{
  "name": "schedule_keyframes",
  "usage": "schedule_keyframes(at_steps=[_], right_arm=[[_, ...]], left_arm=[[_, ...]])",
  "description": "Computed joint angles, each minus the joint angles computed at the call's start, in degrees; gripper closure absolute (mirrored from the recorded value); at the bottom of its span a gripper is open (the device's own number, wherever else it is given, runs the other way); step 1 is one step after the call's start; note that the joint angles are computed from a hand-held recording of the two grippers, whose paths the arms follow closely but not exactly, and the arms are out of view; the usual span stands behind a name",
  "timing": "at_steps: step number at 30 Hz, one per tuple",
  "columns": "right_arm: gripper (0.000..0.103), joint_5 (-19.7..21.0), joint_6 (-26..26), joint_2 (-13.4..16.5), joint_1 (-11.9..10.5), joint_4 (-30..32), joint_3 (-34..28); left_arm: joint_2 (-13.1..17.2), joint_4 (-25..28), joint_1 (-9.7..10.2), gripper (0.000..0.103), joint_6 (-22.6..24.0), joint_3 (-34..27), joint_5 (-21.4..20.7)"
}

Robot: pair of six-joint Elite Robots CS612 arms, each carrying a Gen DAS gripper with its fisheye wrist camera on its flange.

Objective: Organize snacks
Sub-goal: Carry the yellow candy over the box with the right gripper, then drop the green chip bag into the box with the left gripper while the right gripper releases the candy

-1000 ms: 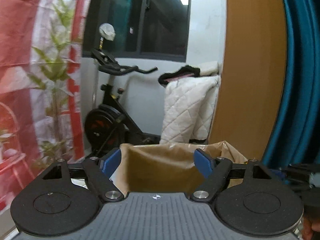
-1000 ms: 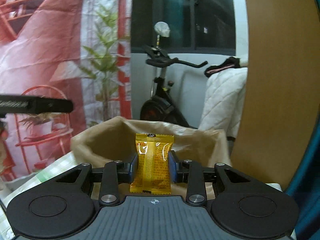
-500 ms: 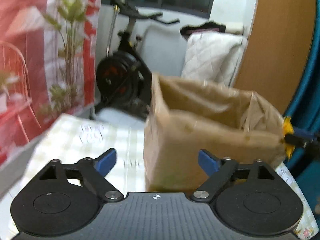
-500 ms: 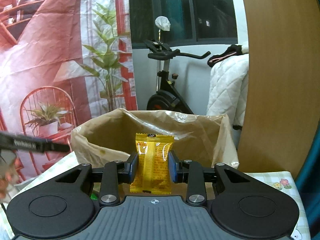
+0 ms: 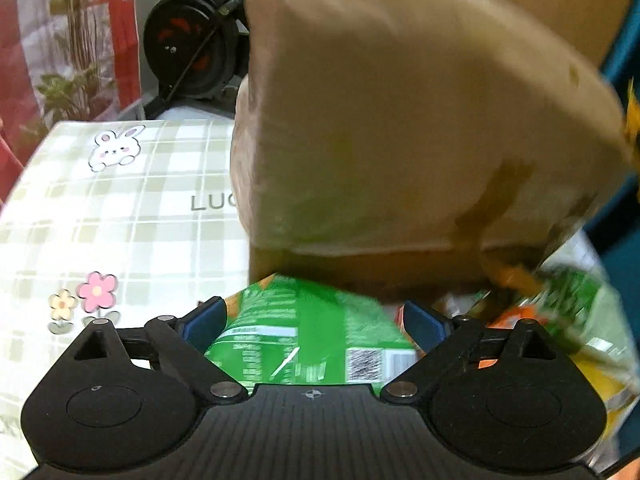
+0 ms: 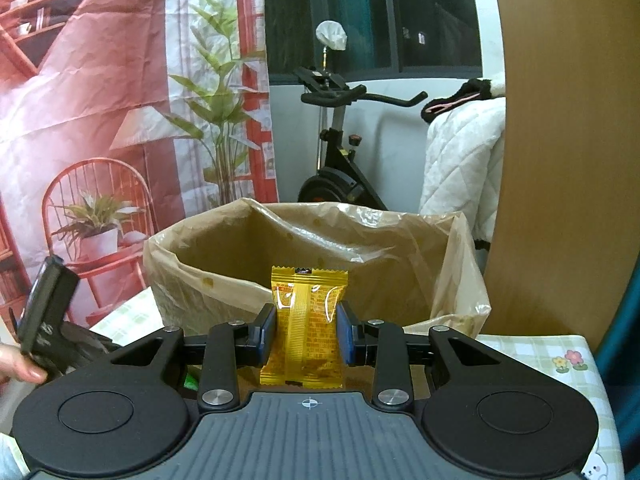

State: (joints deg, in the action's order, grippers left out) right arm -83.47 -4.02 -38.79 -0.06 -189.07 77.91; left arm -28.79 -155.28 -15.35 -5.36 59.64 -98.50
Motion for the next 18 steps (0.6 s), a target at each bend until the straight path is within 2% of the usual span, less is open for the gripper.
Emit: schedule_keyframes(at_steps=[6, 8, 10, 18], right_arm=[[0.073, 0.3, 0.2, 0.0, 0.0, 0.6, 0.0], [0.073, 0.3, 0.3, -0.2, 0.0, 0.6, 0.2], [0.073, 0.3, 0.3, -0.2, 0.0, 0.8, 0.2], [0.073, 0.3, 1.1, -0.8, 0.0, -0.5, 1.0]], left_arm=[[0.3, 4.8, -0.30, 0.006, 0.4, -0.7, 1.2], [0.2, 5.6, -0.30, 0.017, 0.4, -0.6, 1.2], [-0.4, 4.9, -0.37, 0.020, 0.7, 0.4, 1.7], [-5.8, -8.6, 0.04, 0.021, -1.3, 9.4, 2.4]])
